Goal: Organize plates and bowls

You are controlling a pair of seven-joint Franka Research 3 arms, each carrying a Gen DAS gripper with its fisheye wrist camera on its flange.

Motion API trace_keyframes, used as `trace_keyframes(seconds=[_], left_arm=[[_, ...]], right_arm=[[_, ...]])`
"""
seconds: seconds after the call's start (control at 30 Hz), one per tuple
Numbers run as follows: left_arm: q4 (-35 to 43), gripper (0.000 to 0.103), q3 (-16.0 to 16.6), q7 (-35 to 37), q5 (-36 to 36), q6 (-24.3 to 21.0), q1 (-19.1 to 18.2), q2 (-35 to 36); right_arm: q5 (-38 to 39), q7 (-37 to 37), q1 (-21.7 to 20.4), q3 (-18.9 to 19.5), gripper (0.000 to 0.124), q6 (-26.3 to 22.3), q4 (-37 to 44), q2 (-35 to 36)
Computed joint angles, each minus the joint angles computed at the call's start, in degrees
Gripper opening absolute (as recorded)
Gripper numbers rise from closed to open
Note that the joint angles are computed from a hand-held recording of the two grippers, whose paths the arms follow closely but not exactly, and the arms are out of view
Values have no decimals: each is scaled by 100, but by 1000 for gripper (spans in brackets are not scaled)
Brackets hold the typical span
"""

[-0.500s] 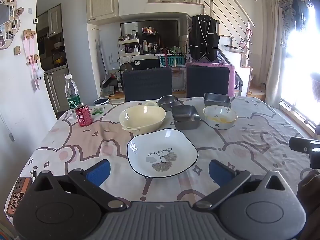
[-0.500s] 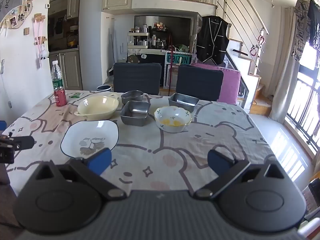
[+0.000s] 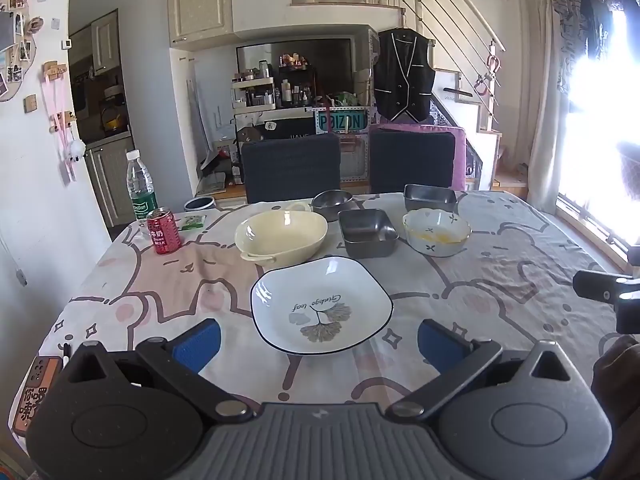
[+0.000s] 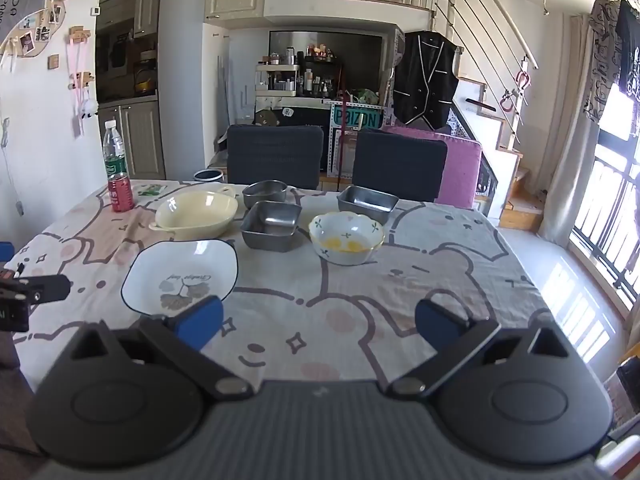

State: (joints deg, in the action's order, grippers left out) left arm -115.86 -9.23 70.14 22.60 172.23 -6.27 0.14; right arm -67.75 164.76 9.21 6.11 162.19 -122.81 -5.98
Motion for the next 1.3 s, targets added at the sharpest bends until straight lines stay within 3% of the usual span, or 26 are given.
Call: trace_keyframes(seconds=[0.37,0.63,1.3], left_arm=[[20,103,-20,-429,408,-11,-44,46],[-19,103,-14,-118,105,49,-30,32],[-27,103,-15,-107,78,52,-33,27]], right_arm=[[-65,44,-8,3,103,28,-9,4],[-43,22,7,-7,103,16,-4,7],[36,-108,-1,-5,103,3,-16,-1]])
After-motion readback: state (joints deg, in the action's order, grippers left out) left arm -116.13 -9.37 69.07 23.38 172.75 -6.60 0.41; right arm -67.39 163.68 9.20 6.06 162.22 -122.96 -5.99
